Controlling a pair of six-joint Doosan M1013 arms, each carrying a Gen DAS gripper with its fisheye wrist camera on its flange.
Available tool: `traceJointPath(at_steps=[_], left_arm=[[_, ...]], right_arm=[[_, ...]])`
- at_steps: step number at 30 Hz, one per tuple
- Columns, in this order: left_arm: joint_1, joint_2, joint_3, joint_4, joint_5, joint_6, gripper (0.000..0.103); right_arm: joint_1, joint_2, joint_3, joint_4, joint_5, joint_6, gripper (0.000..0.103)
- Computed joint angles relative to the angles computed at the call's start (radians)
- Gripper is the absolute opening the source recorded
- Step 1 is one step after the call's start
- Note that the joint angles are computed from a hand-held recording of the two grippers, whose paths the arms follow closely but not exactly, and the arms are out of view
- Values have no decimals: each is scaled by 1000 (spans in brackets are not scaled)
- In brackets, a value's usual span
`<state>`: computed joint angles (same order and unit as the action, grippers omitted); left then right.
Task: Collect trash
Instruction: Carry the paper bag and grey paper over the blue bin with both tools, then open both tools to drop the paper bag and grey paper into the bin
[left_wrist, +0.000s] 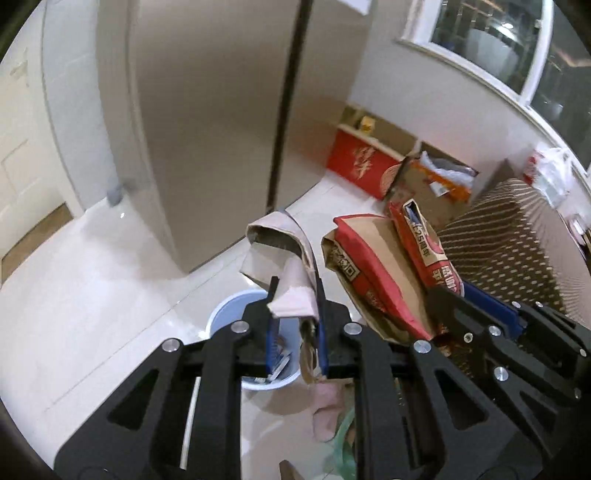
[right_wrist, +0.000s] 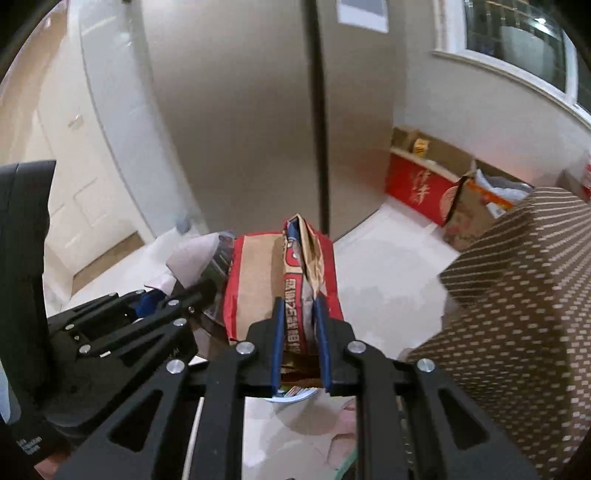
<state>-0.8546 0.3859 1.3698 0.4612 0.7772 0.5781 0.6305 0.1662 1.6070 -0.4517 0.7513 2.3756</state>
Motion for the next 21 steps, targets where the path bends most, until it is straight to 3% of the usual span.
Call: traceJointPath(at_steps=[5, 7, 8, 21], left_arm=[[20, -5, 28, 47, 30, -51, 16], [24, -2, 31, 90, 61, -85, 17], [24, 2, 27, 103, 76, -93, 17], [37, 37, 7, 36, 73, -29, 17]], right_arm=[[1, 42, -22, 54, -51, -40, 23], [-7, 59, -27, 69, -80, -56, 46], [-4, 72, -37, 45, -57, -34, 49], [-1, 81, -28, 37, -15, -34, 51]])
